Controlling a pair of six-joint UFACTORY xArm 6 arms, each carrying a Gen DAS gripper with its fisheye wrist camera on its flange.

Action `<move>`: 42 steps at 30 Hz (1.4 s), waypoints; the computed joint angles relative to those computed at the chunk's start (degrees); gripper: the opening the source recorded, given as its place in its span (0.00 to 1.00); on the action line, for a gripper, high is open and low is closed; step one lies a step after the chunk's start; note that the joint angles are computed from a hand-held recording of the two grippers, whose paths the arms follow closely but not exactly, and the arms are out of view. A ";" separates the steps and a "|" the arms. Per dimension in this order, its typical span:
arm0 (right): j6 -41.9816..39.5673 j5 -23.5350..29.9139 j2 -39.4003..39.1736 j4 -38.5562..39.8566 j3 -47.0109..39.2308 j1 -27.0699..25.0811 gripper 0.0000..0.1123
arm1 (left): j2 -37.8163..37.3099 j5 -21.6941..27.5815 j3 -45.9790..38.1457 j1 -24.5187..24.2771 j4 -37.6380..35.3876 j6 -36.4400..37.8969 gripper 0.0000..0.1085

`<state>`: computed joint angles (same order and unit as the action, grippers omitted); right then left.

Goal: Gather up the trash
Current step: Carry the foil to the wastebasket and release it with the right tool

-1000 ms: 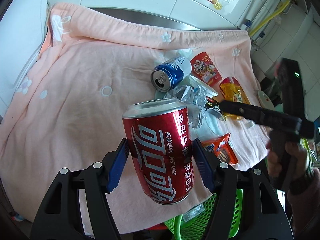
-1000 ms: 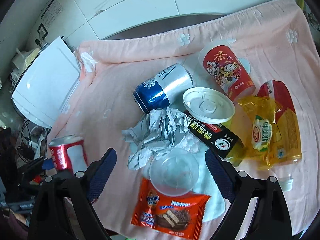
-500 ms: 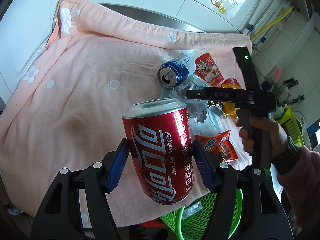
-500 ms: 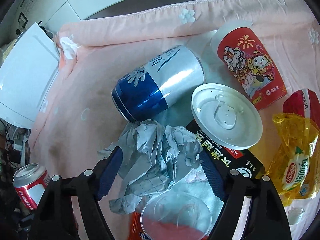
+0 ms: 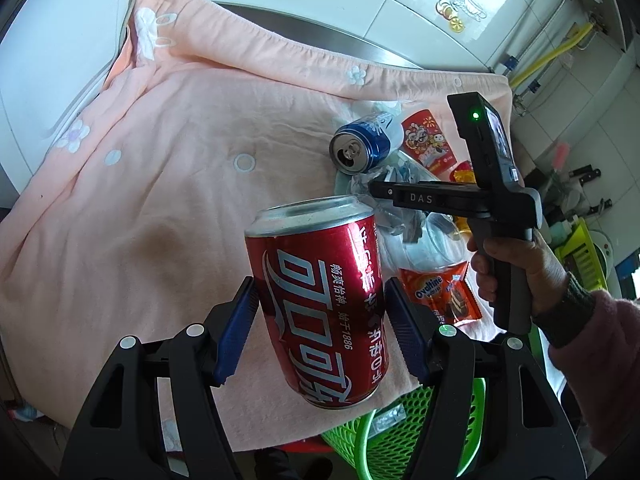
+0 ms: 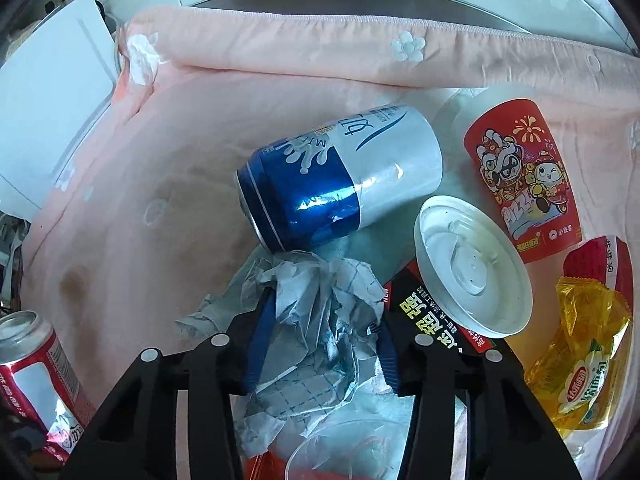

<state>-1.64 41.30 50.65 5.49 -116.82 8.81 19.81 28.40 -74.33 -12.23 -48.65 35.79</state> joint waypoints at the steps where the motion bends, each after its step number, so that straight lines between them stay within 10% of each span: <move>1: -0.03 -0.75 -0.37 0.08 0.76 -0.04 0.36 | -0.04 0.08 0.05 0.07 -0.07 -0.01 0.59; 21: -4.50 -16.09 -15.71 5.32 21.34 0.18 0.23 | -2.18 0.51 2.27 0.69 -4.75 4.05 0.59; 42: -28.32 -29.90 -51.10 32.78 60.18 2.02 0.23 | -12.12 -1.61 11.89 -2.63 -11.26 9.57 0.59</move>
